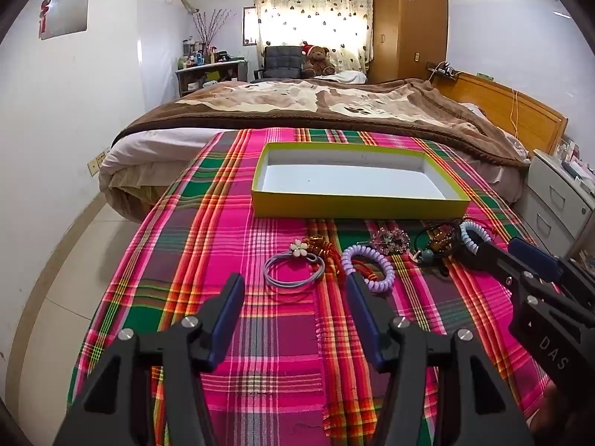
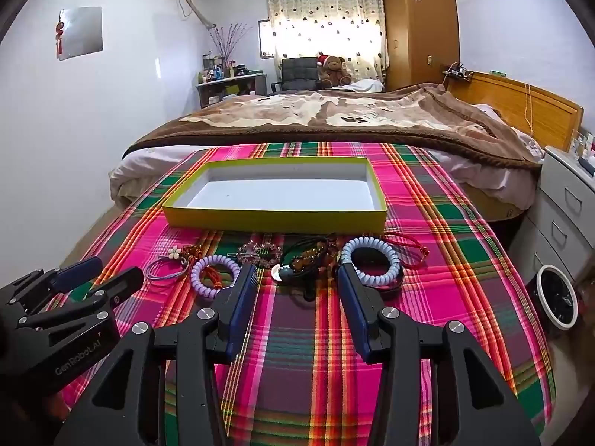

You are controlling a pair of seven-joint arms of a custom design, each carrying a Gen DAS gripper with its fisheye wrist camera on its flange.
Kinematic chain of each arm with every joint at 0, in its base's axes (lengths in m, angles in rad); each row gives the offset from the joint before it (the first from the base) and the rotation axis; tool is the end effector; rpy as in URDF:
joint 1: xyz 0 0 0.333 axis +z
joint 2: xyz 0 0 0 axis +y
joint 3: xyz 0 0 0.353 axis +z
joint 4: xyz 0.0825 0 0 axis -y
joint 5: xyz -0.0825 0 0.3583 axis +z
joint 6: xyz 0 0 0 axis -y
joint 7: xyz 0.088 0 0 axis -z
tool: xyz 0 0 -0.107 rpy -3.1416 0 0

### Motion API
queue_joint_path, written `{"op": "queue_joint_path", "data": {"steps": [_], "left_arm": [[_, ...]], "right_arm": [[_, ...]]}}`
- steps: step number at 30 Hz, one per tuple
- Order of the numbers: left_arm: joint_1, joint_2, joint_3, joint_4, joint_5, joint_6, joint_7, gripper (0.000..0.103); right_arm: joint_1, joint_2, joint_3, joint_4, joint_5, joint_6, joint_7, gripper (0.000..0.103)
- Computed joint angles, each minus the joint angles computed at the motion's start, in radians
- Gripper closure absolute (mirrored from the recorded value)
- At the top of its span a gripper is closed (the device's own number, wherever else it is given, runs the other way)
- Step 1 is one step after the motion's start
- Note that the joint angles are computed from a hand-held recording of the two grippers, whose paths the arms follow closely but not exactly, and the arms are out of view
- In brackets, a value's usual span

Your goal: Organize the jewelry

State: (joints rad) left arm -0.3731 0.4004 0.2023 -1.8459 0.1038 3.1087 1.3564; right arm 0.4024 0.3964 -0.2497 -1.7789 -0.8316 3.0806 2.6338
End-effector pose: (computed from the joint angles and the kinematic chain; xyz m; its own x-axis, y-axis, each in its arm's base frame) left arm 0.6666 -0.1454 0.4670 -0.1123 -0.9937 0.0041 -0.6389 0.0690 -0.7662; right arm 0.6534 0.1880 0.4734 -0.0017 -0.9978 -0.0660 -0.5864 0.0544 -0.8082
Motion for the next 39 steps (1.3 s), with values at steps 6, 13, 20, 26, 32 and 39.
{"op": "queue_joint_path", "data": {"steps": [6,13,20,26,32,39], "left_arm": [[0.014,-0.005,-0.017,-0.008,-0.021,0.011,0.009,0.045],[0.001,-0.001,0.002,0.006,-0.011,-0.015,0.003,0.045],[0.000,0.002,0.003,0.011,0.016,-0.020,-0.021,0.045],[0.004,0.000,0.000,0.008,0.028,-0.017,-0.032,0.045],[0.005,-0.006,0.001,0.002,0.035,-0.012,-0.038,0.045],[0.002,-0.008,0.005,-0.001,0.042,-0.010,-0.042,0.045]], "right_arm": [[0.013,0.004,-0.003,0.014,-0.021,-0.030,0.024,0.057],[0.003,0.000,0.010,0.014,-0.037,-0.039,0.041,0.057],[-0.003,-0.003,0.014,0.013,-0.056,-0.041,0.058,0.057],[-0.002,-0.005,0.012,0.012,-0.072,-0.041,0.075,0.057],[-0.006,-0.008,0.016,0.011,-0.086,-0.043,0.088,0.057],[-0.011,-0.010,0.019,0.012,-0.095,-0.044,0.095,0.057]]}}
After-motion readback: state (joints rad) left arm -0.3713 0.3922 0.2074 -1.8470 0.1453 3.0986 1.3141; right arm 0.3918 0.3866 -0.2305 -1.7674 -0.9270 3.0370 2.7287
